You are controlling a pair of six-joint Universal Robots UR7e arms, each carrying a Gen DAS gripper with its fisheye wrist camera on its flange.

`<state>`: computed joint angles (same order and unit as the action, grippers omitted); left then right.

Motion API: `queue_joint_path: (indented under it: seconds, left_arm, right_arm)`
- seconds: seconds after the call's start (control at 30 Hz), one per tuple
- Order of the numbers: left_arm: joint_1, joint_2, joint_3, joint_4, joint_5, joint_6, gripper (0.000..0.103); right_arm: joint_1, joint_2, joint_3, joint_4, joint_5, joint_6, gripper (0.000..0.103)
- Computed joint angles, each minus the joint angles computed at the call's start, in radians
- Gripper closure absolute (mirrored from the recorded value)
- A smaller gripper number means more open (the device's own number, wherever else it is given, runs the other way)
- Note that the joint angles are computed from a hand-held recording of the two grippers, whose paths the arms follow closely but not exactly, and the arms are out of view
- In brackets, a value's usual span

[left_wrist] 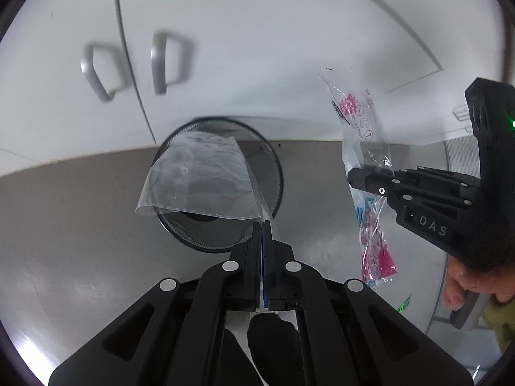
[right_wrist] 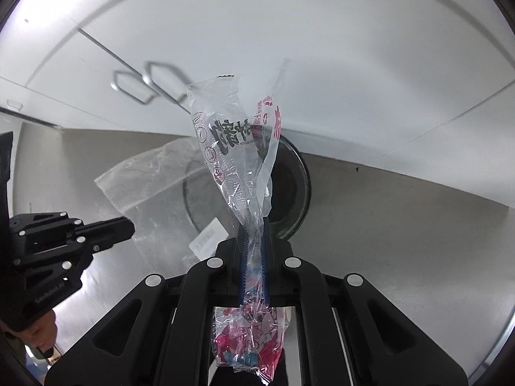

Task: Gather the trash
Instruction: 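Open the right gripper over the wastebasket to drop the wrapper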

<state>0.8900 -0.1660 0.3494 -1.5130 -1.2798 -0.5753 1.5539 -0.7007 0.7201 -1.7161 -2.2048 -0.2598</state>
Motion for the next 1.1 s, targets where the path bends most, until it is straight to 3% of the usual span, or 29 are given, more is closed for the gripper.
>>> queue_joint_path:
  seconds: [0.13,0.27,0.47,0.67,0.7,0.8,1.1]
  left_arm:
    - [0.027,-0.042,0.153,-0.103,-0.011,-0.014,0.103]
    - [0.049,-0.051,0.221,-0.152,-0.014,-0.015,0.103]
    - [0.078,-0.033,0.202,-0.153,-0.018,-0.028,0.103]
    - [0.098,-0.020,0.192,-0.149,-0.016,-0.027,0.103]
    - [0.097,-0.015,0.176,-0.132,-0.010,-0.032,0.100]
    - [0.101,0.006,0.133,-0.101,-0.013,-0.030,0.069]
    - [0.066,-0.034,0.178,-0.092,0.022,-0.034,0.068]
  right_arm:
    - [-0.040,0.056,-0.028,0.025,-0.002,-0.018,0.095]
    - [-0.073,0.111,-0.058,0.034,0.002,-0.041,0.095]
    - [-0.103,0.246,-0.240,0.197,0.010,-0.024,0.095]
    - [-0.124,0.285,-0.233,0.175,-0.045,-0.039,0.094]
    - [-0.126,0.291,-0.234,0.168,-0.052,-0.039,0.093]
    - [-0.129,0.292,-0.235,0.165,-0.062,-0.018,0.075]
    - [-0.101,0.203,-0.140,0.123,-0.065,-0.027,0.066]
